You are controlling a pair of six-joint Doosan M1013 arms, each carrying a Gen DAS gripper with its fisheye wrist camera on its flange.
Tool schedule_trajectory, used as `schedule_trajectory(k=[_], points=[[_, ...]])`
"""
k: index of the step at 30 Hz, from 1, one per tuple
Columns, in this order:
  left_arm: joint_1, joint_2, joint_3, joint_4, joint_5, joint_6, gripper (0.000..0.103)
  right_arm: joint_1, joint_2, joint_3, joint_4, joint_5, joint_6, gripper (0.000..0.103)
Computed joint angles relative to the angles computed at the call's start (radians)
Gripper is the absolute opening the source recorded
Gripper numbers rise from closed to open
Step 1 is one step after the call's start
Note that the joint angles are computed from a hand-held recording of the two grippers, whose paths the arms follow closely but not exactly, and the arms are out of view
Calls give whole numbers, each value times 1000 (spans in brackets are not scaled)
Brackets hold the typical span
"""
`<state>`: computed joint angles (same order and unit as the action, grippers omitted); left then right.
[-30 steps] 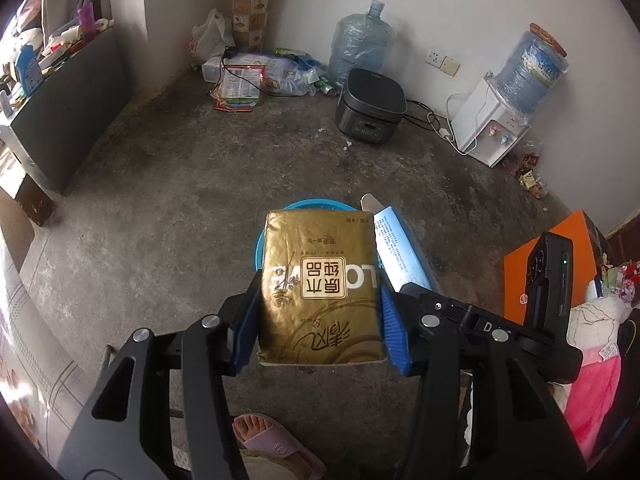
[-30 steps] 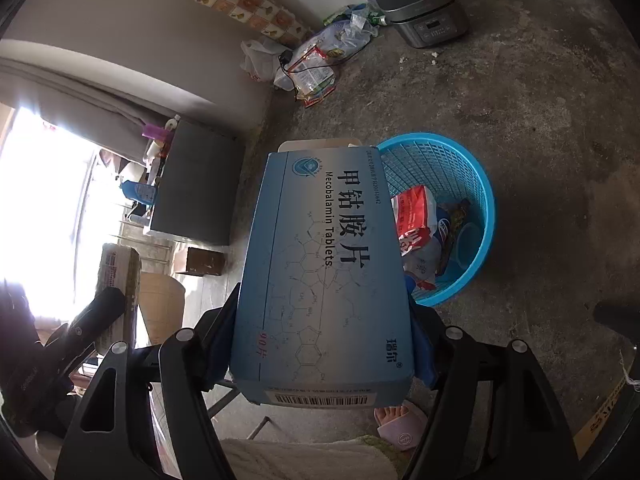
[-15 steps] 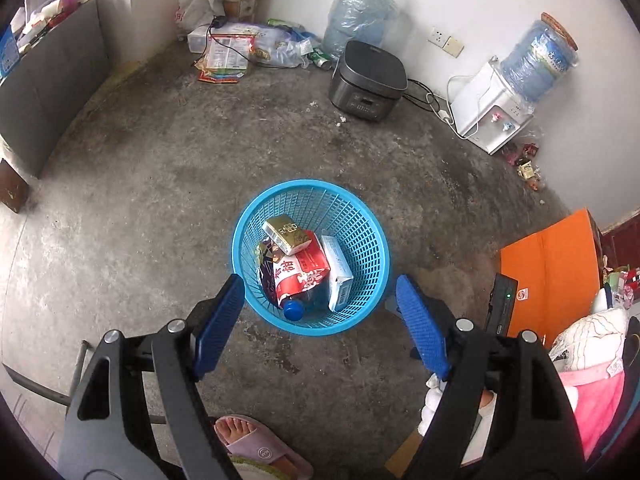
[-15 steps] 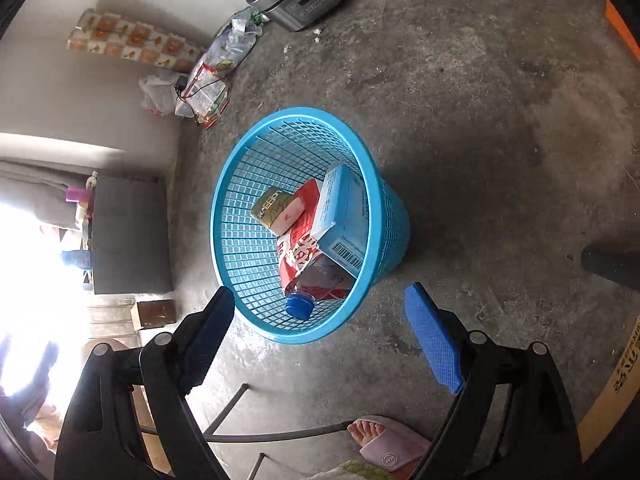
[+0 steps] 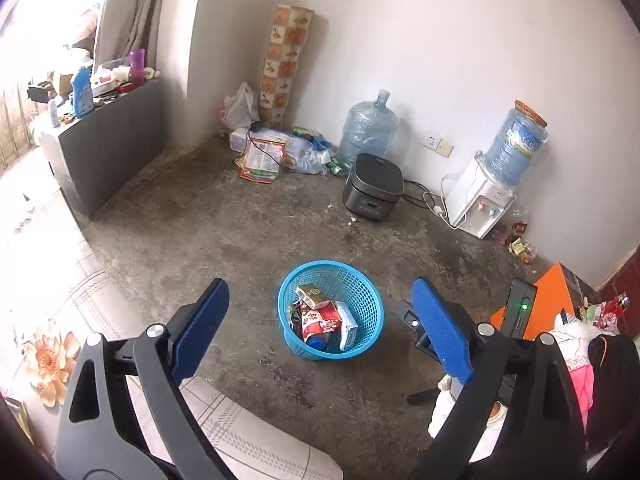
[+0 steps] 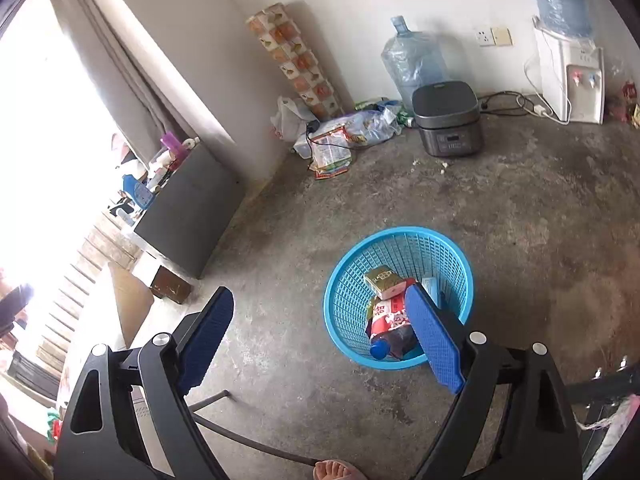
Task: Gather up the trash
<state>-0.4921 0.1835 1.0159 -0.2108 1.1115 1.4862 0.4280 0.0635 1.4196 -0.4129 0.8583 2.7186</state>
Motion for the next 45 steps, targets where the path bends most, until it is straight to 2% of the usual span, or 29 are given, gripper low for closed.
schedule_trajectory(k=[2,6,10,15,22,27,30,35,39,45], points=[[16,-47,39,39,-46,-43,91,32,8,-36,-68,21,-17,93],[51,-132,111,114,-103,-142,93,96,24,-95,-179,48,-61,96],[82,-205,172,196,-118,-217,93,145,46,-156,-211,71,-160,96],[136,-281,227,219,-108,-181,93,192,62,-204,-200,40,-245,96],[215,-390,310,316,-103,-300,93,219,71,-241,-14,-43,-393,96],[254,-465,372,440,-84,-400,93,219,88,-265,218,-68,-543,96],[296,-504,414,453,-73,-439,93,224,108,-291,348,-63,-631,96],[357,-544,465,448,-56,-467,93,240,150,-348,481,-21,-727,96],[425,-557,487,403,-66,-450,93,243,191,-406,562,22,-794,94],[523,-540,495,287,-81,-331,91,252,266,-504,672,104,-844,90]])
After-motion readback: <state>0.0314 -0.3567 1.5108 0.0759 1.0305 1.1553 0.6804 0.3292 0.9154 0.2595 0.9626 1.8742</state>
